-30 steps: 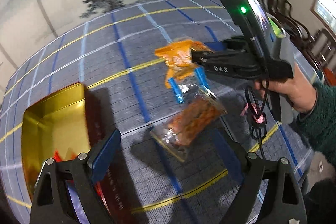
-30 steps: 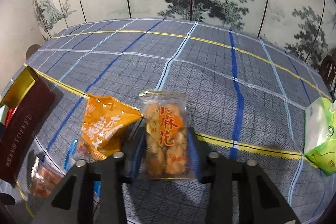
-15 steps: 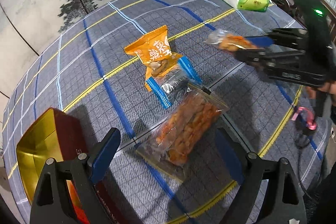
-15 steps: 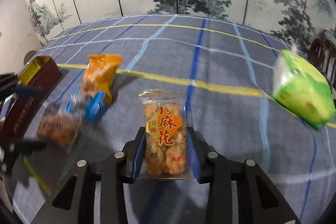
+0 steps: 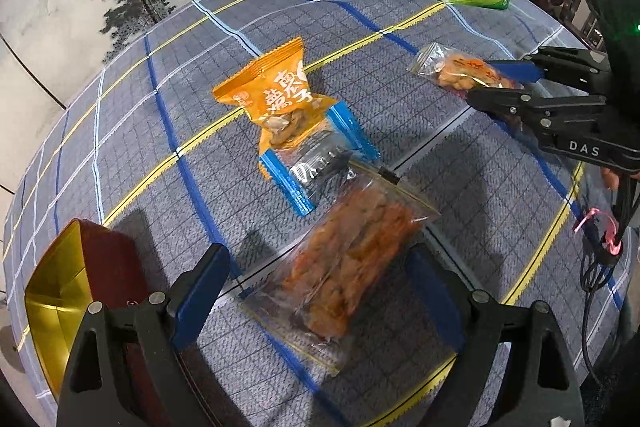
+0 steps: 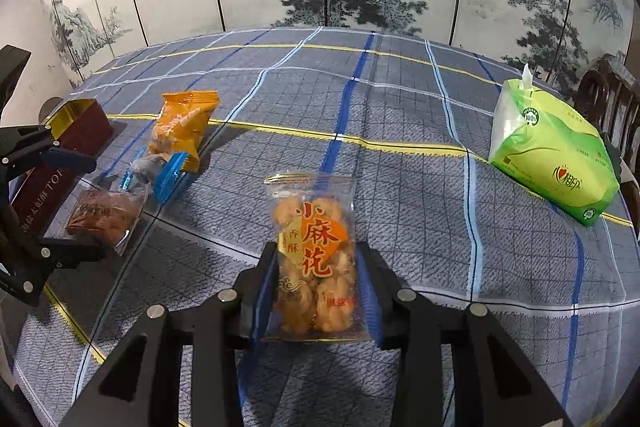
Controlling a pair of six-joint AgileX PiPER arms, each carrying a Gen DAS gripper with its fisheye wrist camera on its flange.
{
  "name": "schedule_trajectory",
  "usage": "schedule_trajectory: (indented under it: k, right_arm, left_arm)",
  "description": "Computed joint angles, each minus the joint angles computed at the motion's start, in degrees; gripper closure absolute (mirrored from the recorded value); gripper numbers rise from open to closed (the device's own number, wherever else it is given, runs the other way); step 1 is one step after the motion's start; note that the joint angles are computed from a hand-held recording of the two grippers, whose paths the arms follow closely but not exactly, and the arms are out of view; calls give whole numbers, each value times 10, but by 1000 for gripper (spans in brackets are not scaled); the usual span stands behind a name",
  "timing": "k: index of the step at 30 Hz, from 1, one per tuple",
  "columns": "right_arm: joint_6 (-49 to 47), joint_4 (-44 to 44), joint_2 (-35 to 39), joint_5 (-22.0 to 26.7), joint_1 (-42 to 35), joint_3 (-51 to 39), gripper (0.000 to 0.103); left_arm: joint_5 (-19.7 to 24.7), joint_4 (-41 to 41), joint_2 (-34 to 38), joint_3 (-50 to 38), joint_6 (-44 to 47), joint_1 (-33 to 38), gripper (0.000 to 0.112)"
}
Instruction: Organize snacks
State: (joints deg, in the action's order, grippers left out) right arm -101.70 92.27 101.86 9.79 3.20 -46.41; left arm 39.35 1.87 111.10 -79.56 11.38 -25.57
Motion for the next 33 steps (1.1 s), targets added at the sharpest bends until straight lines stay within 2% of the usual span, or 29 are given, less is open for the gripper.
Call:
schedule_trajectory:
  k: [3,5,8,9,10,11,17,33]
  right_arm:
    - [0,0,0,-4,3,0,65]
    - [0,1,-1,-7,5,0,65]
    - [-2,2,-2,-11,7,1,65]
    - [-2,2,-1,-12,8,1,64]
    - [-2,2,-1,-13,9,1,64]
    - [-2,2,-2,-16,10,1,64]
    - [-12,12,-3,-23,15,3,64]
    - [24,-24,-5,-23,16,1,63]
  left_arm:
    - [7,5,2,-1,-10,-7,36]
    - [6,5,-1,4,-13,-11,47]
    - [8,4,-9,14,-24,-12,54]
    - [13,-9,-10,15,-24,-9,57]
    - [17,-25,-12,16,-18,-5,65]
    - [23,-41,-12,15,-12,-3,69]
    - [31,-40,-36,44,-61,-12,75]
    - [15,-23,-144,133,-172,-17,75]
